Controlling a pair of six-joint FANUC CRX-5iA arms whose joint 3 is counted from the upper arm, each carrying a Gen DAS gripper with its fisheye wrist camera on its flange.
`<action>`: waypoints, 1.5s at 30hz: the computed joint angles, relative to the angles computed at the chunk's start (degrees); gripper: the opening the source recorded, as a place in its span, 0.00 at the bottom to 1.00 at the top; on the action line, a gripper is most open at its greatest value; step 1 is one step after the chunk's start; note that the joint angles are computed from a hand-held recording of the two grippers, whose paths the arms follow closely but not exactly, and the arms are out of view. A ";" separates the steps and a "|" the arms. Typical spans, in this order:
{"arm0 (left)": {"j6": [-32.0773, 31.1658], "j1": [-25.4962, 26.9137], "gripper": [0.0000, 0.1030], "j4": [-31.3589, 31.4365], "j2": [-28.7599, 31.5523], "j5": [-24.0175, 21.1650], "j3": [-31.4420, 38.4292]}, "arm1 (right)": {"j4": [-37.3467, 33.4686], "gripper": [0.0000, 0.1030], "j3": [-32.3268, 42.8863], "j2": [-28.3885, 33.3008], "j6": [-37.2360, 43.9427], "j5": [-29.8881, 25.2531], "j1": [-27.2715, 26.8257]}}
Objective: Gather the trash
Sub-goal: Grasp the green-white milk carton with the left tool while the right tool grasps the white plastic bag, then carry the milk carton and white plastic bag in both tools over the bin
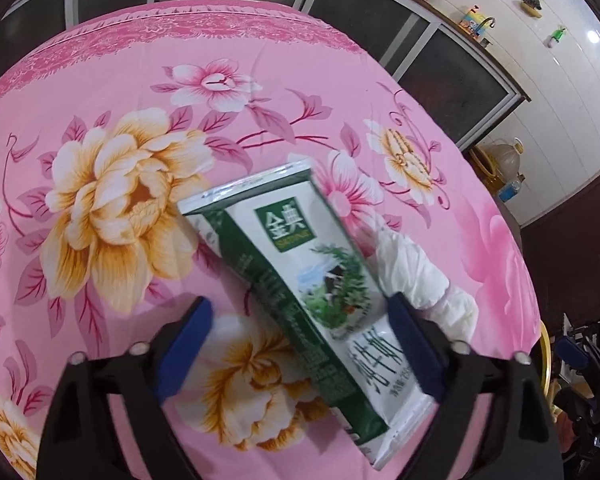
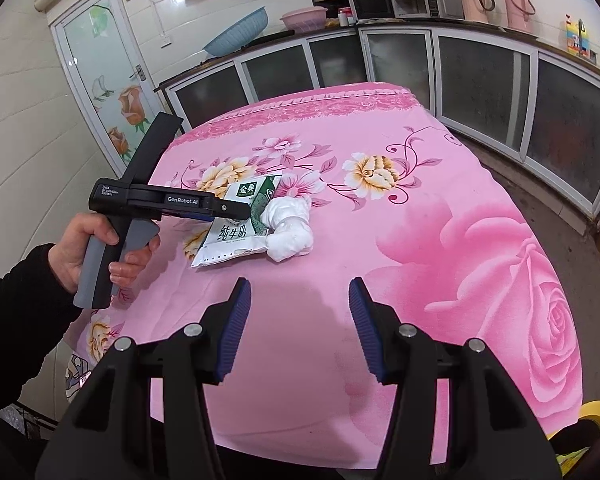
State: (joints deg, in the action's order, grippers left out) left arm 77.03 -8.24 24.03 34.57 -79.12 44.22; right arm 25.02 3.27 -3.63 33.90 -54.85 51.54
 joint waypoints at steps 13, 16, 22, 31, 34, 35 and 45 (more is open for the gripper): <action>-4.36 2.26 0.19 6.68 -2.49 1.21 -5.70 | -2.51 0.48 6.76 6.02 4.73 -0.93 -2.62; -6.47 3.77 0.19 8.77 -5.46 2.72 -9.46 | -0.58 0.48 10.18 9.24 5.66 -4.42 -3.18; -9.77 6.61 0.19 11.35 -11.42 6.09 -16.11 | -4.18 0.52 19.37 16.43 13.17 -10.56 -5.66; -13.62 8.03 0.19 12.83 -15.77 8.28 -20.74 | -4.51 0.53 26.97 23.80 15.43 -16.39 -7.51; -13.94 7.88 0.19 12.87 -16.39 8.96 -21.37 | -1.96 0.25 27.54 25.07 14.64 -18.06 -7.35; -14.14 7.85 0.19 13.15 -16.65 9.02 -21.78 | -3.01 0.23 27.03 24.33 14.26 -17.25 -7.68; -15.18 6.43 0.19 13.79 -19.19 10.21 -25.34 | -5.59 0.14 19.53 16.20 8.98 -12.05 -6.84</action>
